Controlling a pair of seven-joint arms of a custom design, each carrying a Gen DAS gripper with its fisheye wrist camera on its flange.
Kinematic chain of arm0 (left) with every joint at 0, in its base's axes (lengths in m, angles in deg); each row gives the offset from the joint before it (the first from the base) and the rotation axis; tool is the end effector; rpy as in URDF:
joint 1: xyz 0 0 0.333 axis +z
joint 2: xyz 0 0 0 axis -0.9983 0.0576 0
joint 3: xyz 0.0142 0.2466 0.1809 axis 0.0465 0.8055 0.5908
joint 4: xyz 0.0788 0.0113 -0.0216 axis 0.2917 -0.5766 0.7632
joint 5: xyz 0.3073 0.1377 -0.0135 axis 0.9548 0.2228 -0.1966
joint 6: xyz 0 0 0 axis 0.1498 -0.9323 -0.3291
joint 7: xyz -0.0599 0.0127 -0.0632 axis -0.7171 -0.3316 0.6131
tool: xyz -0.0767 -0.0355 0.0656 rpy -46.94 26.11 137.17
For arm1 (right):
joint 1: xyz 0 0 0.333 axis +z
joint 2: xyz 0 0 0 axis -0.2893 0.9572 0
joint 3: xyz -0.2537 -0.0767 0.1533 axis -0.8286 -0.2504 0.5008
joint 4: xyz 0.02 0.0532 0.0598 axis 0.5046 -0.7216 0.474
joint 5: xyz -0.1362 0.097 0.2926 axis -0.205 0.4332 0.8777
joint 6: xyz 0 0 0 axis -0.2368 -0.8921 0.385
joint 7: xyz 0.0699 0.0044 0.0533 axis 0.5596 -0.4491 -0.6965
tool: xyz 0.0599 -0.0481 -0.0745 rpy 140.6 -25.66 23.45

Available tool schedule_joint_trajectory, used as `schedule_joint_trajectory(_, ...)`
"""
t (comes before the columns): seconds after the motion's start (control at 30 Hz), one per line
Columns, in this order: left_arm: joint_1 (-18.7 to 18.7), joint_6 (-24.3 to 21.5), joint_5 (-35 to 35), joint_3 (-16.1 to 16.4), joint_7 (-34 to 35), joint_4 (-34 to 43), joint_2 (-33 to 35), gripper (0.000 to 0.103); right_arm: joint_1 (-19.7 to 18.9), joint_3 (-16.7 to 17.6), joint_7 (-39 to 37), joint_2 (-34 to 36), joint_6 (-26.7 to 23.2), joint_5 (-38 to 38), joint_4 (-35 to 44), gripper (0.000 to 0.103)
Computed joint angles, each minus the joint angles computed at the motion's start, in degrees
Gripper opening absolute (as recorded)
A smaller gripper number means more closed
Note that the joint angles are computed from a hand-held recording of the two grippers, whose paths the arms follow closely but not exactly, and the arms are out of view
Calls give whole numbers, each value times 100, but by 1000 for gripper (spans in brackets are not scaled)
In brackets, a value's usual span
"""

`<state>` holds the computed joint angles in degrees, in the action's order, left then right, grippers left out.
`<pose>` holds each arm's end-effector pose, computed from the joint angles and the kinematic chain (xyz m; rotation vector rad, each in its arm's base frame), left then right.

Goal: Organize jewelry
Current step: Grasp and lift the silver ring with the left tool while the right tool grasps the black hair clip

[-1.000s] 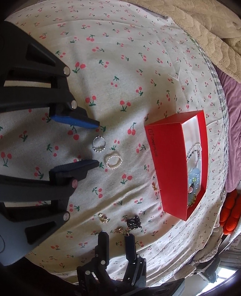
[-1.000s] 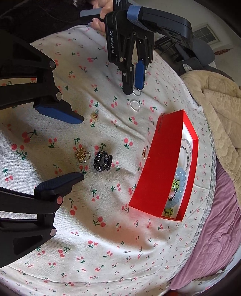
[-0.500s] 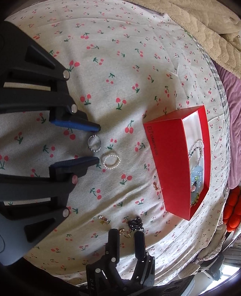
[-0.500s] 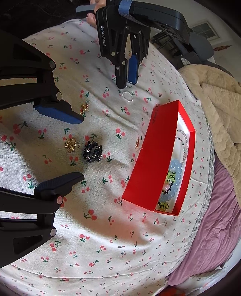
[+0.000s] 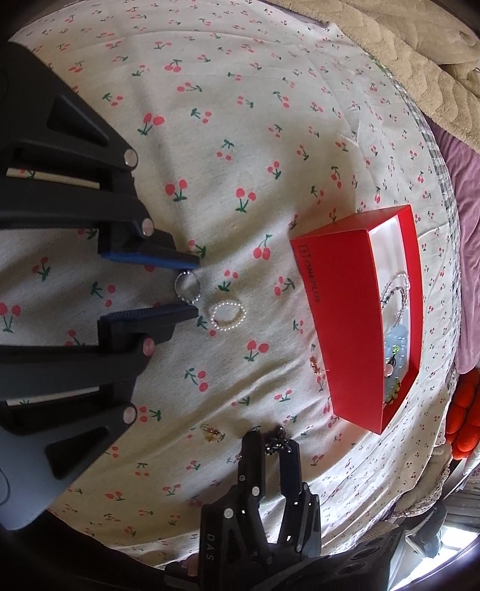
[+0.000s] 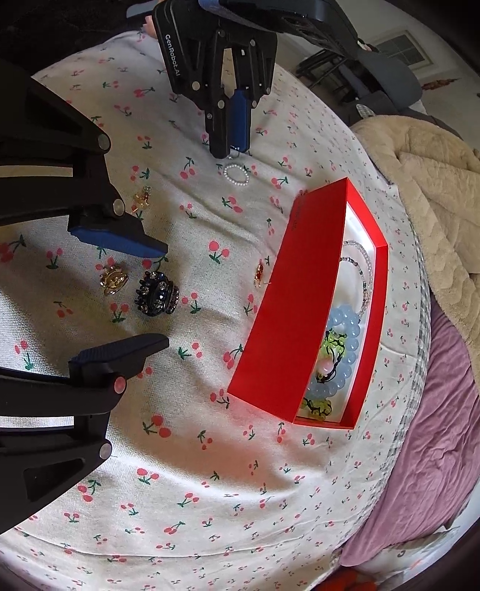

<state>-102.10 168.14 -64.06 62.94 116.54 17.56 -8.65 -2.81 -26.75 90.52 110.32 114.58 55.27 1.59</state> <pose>0.6902 -0.2596 0.3990 -1.6410 2.2871 -0.6127 0.7167 0.2308 0.3891 -2.2723 1.2866 -0.2617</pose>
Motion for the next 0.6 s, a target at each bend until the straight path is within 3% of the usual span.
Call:
schedule_joint_trajectory(0.43,12,66,-48,-35,173,-241,-132,23,89,-64,50,137,-63,-127,212,42)
schedule_joint_trajectory(0.6,-35,-26,22,2,135,-146,-96,23,133,-73,64,227,-132,-172,382,30)
